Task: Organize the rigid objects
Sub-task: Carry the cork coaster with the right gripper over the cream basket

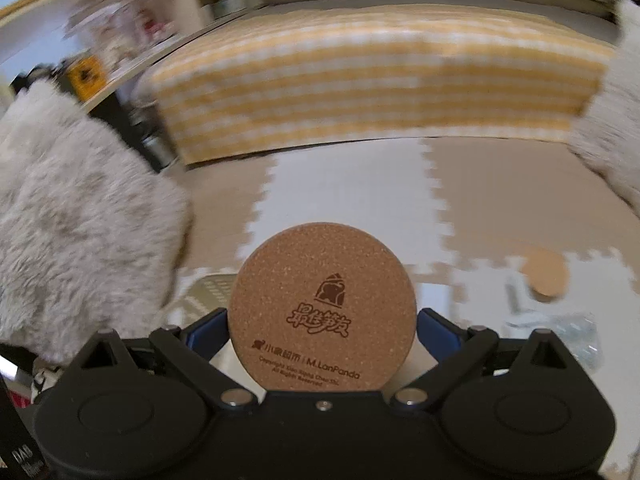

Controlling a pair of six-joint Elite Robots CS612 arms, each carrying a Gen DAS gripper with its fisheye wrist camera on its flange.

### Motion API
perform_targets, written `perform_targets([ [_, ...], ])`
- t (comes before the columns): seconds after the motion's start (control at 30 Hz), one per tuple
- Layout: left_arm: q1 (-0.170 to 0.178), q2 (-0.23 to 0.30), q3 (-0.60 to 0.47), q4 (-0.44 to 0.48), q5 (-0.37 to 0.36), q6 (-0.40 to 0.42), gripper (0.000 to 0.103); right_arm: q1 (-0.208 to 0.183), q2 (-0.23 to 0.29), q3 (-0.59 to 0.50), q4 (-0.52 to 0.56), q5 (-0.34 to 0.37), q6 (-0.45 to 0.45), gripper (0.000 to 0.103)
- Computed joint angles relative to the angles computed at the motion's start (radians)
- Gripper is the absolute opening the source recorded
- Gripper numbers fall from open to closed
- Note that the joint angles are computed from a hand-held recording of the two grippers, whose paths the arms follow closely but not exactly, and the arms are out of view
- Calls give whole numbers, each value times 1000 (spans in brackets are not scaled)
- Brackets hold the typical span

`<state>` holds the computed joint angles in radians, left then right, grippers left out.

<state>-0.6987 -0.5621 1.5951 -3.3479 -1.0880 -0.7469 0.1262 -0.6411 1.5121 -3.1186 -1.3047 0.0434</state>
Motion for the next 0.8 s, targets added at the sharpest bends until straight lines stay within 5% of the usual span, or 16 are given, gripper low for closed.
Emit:
perform_targets([
  [0.4, 0, 2, -5, 5, 4, 13, 6, 54, 81, -169, 343, 13, 57, 100],
  [0.8, 3, 1, 0, -6, -9, 16, 6, 66, 152, -260, 393, 39, 175, 100],
])
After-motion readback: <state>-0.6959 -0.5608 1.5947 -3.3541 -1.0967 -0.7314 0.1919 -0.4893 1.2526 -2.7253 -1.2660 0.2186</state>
